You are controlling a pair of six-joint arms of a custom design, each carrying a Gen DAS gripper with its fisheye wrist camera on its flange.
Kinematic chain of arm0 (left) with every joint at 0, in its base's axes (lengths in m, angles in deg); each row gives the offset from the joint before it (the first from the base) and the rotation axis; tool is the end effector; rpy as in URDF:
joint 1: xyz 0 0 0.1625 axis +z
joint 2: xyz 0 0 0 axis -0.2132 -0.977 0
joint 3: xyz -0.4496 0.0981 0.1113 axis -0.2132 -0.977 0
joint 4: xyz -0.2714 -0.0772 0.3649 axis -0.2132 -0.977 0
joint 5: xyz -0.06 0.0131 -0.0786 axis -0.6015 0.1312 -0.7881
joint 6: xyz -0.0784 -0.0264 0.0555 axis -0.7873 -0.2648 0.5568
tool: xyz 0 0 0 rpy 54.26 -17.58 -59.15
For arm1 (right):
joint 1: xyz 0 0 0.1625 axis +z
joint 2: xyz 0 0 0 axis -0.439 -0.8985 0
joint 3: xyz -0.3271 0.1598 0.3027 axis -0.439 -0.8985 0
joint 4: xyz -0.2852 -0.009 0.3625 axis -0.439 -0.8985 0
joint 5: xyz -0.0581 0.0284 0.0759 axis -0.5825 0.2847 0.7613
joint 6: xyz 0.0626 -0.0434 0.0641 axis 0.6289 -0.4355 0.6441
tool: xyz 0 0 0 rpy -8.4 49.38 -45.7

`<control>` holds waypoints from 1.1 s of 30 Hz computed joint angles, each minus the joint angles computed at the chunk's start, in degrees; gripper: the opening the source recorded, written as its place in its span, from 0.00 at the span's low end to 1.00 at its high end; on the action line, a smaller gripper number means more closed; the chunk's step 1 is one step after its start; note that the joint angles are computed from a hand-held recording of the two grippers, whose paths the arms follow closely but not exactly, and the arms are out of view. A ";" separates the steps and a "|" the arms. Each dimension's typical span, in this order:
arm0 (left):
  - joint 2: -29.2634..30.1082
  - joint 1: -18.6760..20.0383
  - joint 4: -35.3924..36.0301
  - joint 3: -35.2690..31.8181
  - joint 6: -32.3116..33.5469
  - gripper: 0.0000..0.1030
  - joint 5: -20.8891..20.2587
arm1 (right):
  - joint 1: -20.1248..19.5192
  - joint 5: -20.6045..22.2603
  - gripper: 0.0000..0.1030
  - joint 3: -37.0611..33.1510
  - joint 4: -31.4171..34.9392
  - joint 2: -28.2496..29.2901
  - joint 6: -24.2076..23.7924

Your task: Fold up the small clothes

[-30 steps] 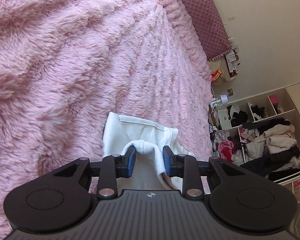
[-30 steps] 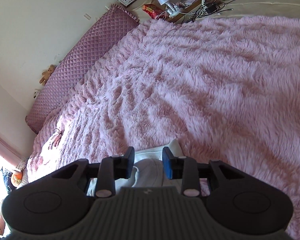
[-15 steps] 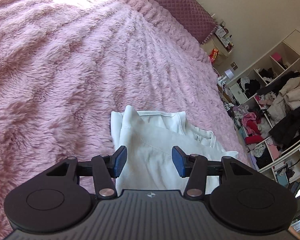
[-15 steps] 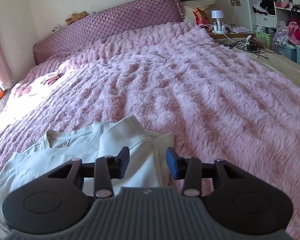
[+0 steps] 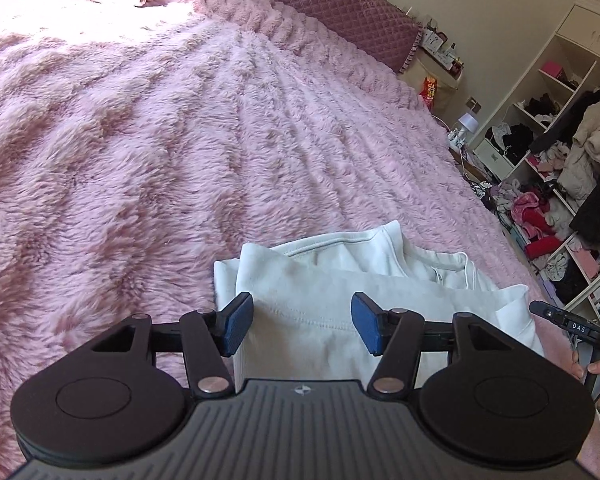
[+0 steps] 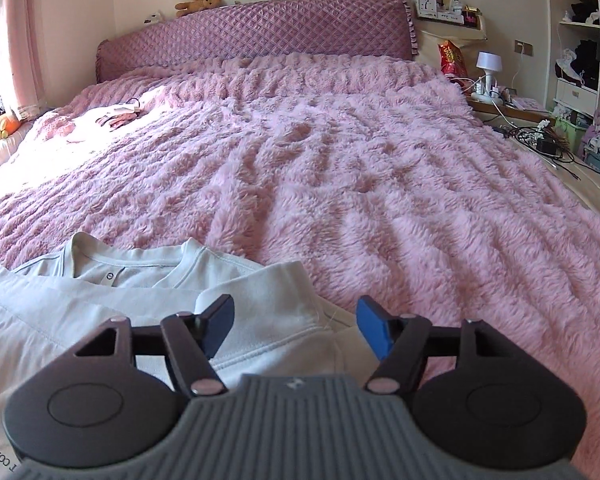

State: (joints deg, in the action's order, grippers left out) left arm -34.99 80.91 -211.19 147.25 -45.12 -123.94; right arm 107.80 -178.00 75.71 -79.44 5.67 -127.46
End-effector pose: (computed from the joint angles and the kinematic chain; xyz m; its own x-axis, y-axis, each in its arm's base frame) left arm -0.0792 -0.7071 0.1636 -0.9554 -0.0944 -0.2799 0.1604 0.6298 -0.7600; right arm -0.0092 -0.9373 0.2394 -0.7003 -0.3831 0.6024 -0.6894 0.5820 -0.4314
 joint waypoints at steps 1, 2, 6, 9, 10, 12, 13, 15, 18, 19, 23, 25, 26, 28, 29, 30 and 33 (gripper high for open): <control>0.40 0.00 -0.46 -0.34 0.65 0.69 0.34 | 0.12 -0.27 0.62 -1.03 0.85 0.67 -0.45; 1.08 -0.11 -1.42 -0.84 1.50 0.70 1.31 | 0.14 -0.30 0.62 -2.14 2.31 1.32 -0.74; 2.04 -0.01 -1.89 -1.84 3.50 0.69 1.61 | 0.56 -2.60 0.09 -4.52 4.90 3.24 -1.49; 2.92 -0.60 -2.26 -2.48 7.37 0.38 4.03 | 0.41 -1.81 0.08 -3.80 2.47 3.34 -2.66; 3.20 -0.80 -2.60 -2.59 9.03 0.10 4.51 | 0.38 -1.39 0.08 -3.58 1.73 3.31 -2.32; 4.58 -1.93 -4.98 -3.13 13.01 0.00 9.13 | 0.32 -0.56 0.07 -3.11 -1.26 3.35 -0.90; 5.05 -2.28 -6.59 -3.18 13.74 0.00 10.49 | 0.34 -0.19 0.07 -3.06 -2.50 3.47 0.13; 6.11 -2.83 -11.29 -3.39 13.11 0.00 13.75 | 0.42 0.00 0.07 -3.17 -5.07 3.94 2.17; 5.66 -2.26 -9.61 -3.72 8.90 0.00 15.66 | 0.86 -2.43 0.07 -4.67 -7.05 5.55 3.41; 4.93 -1.71 -7.68 -3.53 6.51 0.00 14.60 | 0.99 -3.65 0.08 -5.38 -6.62 6.07 3.74; 2.81 -0.41 -5.81 -1.97 2.86 0.03 8.05 | 0.88 -5.94 0.35 -6.05 -6.96 6.71 7.18; 2.28 -0.28 -3.91 -1.97 3.45 0.17 6.81 | 0.20 -3.17 0.36 -4.04 -8.50 5.29 9.22; 2.28 -0.39 -2.95 -2.23 3.56 0.18 6.72 | -0.11 -2.17 0.36 -3.01 -8.59 4.42 9.86; 2.37 -0.39 -3.40 -2.31 3.54 0.23 5.97 | -0.52 -1.12 0.36 -1.32 -8.41 2.94 10.32; 2.53 -0.40 -3.47 -2.51 3.18 0.27 5.37 | -0.63 -1.01 0.37 -0.69 -8.59 2.45 10.25; 2.85 -0.45 -2.85 -2.96 2.95 0.33 5.74 | -0.83 -0.76 0.38 0.19 -8.61 1.71 10.53; 4.07 -0.56 -1.84 -4.37 3.57 0.33 6.58 | -1.09 -0.80 0.38 1.16 -8.87 0.81 10.83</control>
State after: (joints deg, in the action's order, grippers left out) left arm -30.92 80.36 -213.03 142.88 -41.56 -117.35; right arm 106.71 -178.80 76.87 -88.31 6.47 -116.63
